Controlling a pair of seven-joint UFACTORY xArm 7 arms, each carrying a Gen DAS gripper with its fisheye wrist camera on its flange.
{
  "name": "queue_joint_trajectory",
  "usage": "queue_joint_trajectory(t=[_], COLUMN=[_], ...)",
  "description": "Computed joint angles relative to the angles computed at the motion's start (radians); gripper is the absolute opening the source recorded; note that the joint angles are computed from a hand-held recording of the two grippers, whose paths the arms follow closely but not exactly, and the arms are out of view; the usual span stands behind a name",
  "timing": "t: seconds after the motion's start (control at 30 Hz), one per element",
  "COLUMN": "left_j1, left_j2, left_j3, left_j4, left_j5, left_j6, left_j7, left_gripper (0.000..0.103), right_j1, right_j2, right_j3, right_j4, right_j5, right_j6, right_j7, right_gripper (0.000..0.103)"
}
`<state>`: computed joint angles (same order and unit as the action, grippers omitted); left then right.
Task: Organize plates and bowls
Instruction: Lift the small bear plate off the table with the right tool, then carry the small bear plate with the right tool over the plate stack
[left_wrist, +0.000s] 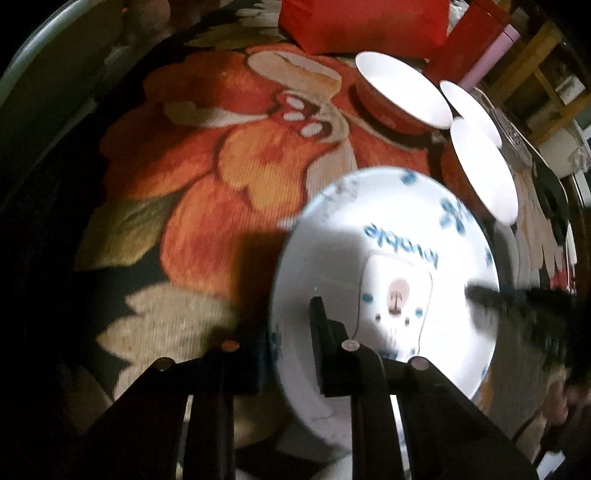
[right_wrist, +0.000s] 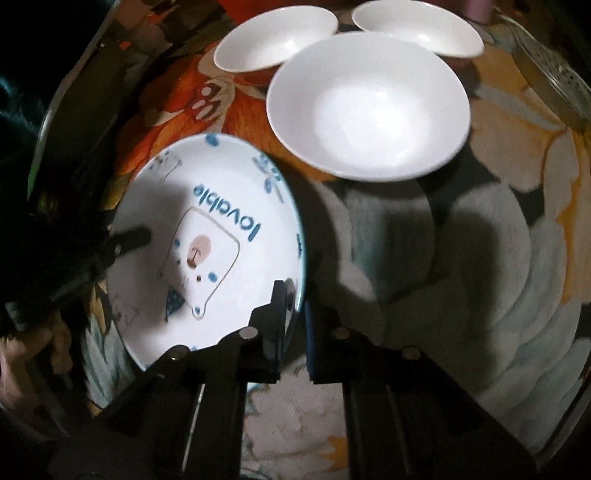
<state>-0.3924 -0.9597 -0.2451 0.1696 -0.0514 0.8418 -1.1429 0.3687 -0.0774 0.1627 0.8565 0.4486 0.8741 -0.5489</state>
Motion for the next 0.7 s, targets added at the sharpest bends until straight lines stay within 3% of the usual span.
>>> queue_joint_trajectory(t=[0.1, 0.23, 0.43, 0.7], left_j1=[-0.043, -0.059, -0.065, -0.113], left_j2=[-0.05, -0.106, -0.082, -0.055], left_j3=[-0.024, -0.003, -0.001, -0.045], left_j4=[-0.02, -0.069, -0.042, -0.001], left_j5=[-0.019, -0.048, -0.035, -0.044], left_j6=[0.026, -0.014, 0.012, 0.018], left_j7=[-0.03, -0.061, -0.045, -0.079], left_gripper=[0.019, 0.02, 0.022, 0.022], right_j1=[0.006, 0.002, -0.005, -0.02], right_j2=[0.02, 0.027, 0.013, -0.03], right_j3=[0.006, 0.006, -0.001, -0.017], right_j4=[0.015, 0.025, 0.011, 0.013], right_j5=[0.013, 0.004, 0.024, 0.008], right_j6=[-0.015, 0.023, 0.036, 0.094], right_j7=[-0.008, 0.011, -0.019, -0.044], right_gripper=[0.009, 0.012, 0.011, 0.01])
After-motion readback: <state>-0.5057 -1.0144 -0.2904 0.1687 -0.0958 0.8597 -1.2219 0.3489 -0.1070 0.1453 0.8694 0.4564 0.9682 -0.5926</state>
